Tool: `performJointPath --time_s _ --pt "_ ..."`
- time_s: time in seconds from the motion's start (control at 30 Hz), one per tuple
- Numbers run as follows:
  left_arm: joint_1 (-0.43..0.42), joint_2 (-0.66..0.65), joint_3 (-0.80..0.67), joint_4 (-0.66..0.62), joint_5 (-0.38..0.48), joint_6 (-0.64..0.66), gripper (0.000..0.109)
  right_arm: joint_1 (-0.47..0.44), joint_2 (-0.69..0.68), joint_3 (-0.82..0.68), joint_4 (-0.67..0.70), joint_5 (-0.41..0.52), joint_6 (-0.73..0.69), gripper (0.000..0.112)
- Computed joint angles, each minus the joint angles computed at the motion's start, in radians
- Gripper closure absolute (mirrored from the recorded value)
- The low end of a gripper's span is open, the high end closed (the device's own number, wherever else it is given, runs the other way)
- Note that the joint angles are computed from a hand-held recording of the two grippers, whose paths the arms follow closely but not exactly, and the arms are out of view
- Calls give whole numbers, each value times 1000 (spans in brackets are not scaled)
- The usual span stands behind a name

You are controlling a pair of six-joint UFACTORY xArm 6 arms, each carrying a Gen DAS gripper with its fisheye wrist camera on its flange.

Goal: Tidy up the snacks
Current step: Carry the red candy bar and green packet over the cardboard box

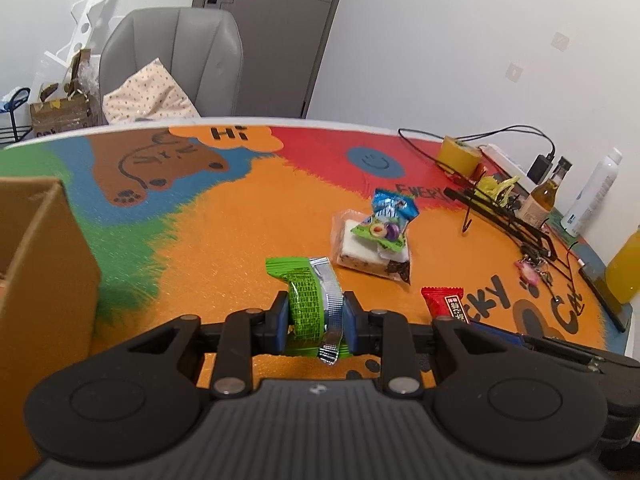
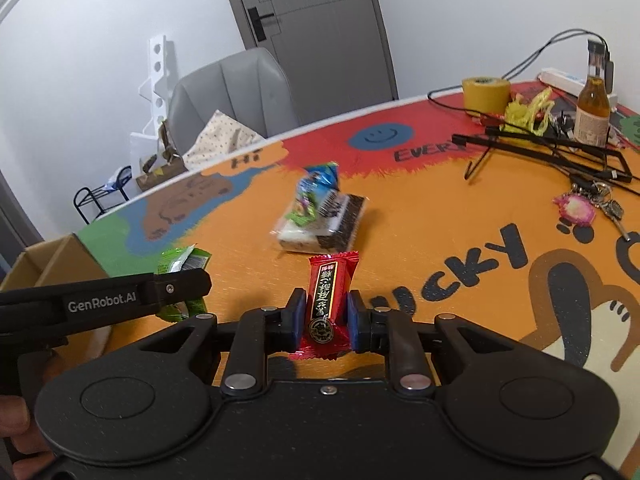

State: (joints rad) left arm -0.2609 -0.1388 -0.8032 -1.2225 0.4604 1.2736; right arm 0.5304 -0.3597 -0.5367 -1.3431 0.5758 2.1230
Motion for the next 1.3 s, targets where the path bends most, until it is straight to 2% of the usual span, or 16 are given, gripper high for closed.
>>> performJointPath --time_s 0.33,0.67,1.07,1.3 --pt "101 -121 39 7 108 16 82 100 -17 -54 14 86 -10 92" --pt "251 -195 44 30 254 42 82 195 46 -162 -10 145 2 92" --pt "432 -212 23 40 391 87 82 275 154 -295 -43 177 18 92" --pt "528 -158 -28 57 429 87 82 302 232 -386 -44 180 -9 92"
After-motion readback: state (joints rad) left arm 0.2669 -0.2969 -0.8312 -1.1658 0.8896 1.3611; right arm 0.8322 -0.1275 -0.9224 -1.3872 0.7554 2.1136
